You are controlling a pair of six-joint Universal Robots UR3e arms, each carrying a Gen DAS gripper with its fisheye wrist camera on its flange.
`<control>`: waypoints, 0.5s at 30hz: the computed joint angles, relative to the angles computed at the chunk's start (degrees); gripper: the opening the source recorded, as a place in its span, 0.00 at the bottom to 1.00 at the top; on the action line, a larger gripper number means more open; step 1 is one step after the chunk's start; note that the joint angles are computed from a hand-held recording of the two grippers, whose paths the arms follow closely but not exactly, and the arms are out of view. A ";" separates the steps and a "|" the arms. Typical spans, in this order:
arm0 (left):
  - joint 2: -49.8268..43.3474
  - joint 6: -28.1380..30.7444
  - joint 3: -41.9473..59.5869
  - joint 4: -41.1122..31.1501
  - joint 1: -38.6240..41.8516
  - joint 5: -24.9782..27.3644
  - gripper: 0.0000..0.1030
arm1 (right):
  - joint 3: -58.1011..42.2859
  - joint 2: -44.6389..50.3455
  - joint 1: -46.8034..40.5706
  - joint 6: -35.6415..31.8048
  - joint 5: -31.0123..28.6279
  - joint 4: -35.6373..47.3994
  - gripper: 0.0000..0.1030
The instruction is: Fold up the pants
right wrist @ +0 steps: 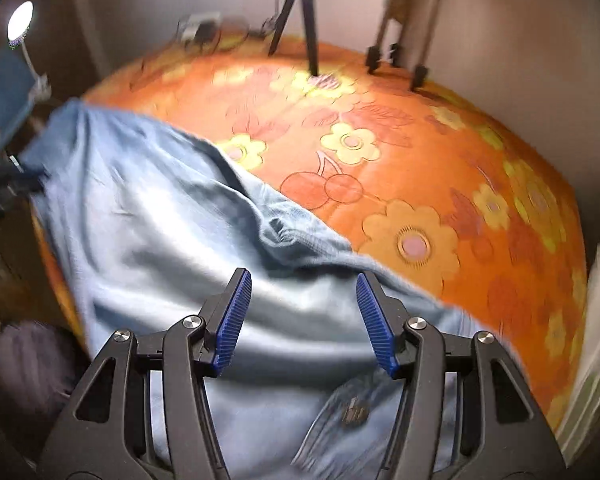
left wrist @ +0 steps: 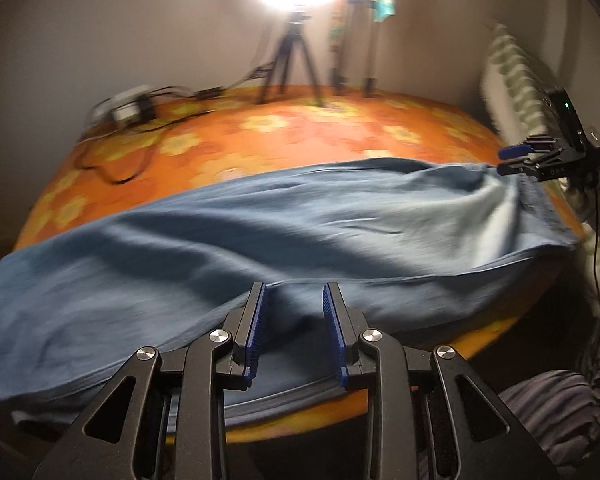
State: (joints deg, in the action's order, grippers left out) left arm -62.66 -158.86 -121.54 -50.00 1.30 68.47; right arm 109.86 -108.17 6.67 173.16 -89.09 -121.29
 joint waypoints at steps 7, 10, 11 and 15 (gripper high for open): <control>4.52 4.63 -3.85 -1.82 14.47 0.77 0.26 | -0.72 9.55 -1.20 -6.36 2.21 -5.42 0.56; 2.62 6.36 -4.07 -1.00 17.90 1.28 0.26 | 0.44 11.37 -2.24 -7.13 3.48 -8.13 0.55; 1.61 6.67 -4.35 0.00 18.89 1.55 0.26 | 0.70 11.56 -2.66 -7.39 4.13 -8.61 0.47; -2.11 5.73 -5.25 3.43 22.25 2.19 0.26 | 0.02 12.65 -3.45 -7.59 6.01 -8.57 0.23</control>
State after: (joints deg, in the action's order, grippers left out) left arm -64.78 -153.13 -126.79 -46.57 23.55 70.65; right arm 109.89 -95.52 3.22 165.57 -83.08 -129.86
